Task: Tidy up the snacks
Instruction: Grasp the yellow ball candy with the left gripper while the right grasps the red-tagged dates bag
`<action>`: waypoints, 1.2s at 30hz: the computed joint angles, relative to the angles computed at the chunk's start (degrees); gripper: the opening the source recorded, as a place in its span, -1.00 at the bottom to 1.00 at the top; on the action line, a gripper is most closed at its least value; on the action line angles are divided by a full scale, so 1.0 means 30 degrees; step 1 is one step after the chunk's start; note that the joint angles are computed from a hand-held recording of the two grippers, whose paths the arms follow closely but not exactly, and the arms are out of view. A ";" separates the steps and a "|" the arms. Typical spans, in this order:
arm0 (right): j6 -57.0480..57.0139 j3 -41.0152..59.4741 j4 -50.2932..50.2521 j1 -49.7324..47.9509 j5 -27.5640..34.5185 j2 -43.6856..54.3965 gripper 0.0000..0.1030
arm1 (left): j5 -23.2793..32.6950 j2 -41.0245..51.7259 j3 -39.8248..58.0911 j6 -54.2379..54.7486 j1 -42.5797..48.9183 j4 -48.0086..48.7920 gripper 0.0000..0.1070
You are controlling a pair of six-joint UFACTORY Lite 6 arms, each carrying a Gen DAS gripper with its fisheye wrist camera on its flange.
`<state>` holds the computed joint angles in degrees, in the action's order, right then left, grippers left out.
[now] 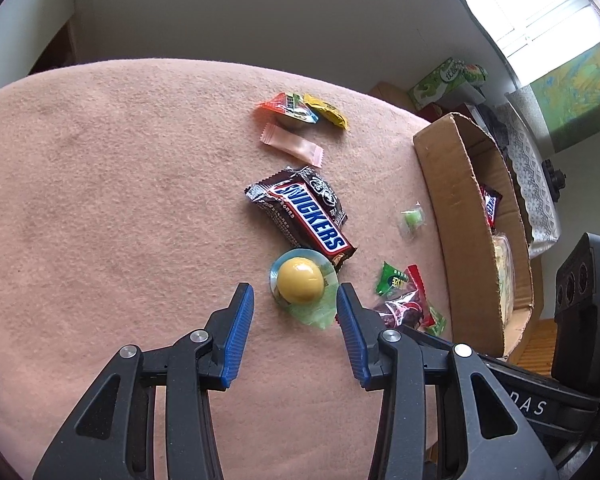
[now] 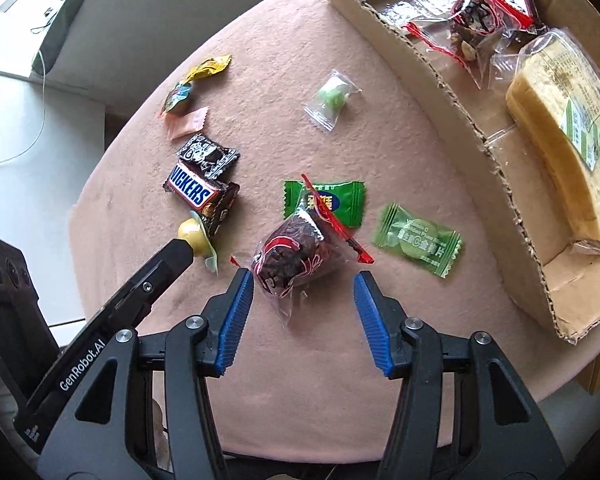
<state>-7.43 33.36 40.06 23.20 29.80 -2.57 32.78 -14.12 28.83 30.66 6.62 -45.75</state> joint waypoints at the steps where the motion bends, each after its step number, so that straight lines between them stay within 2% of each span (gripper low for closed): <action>1: -0.0603 0.0047 0.0694 -0.0255 0.0022 0.0294 0.07 | -0.0120 0.0064 0.0012 0.0026 -0.0070 -0.0004 -0.27; 11: -0.1124 0.1297 0.2085 -0.0252 -0.0151 0.2170 0.07 | -0.1024 0.0347 -0.0265 0.0506 -0.0584 -0.0523 -0.34; 16: -0.1758 0.1903 0.2950 -0.0190 -0.0262 0.3159 0.00 | -0.1406 0.0743 -0.0172 0.0863 -0.0963 -0.1060 -0.54; 23: -0.2711 0.2461 0.3583 -0.0222 -0.0181 0.3615 -0.24 | -0.1443 0.1426 -0.0127 0.2832 -0.0625 -0.2772 -0.56; 36: -0.3672 0.2297 0.3731 -0.0250 0.0007 0.2753 -0.32 | -0.1075 -0.0445 -0.0930 0.1983 -0.0394 -0.1627 -0.55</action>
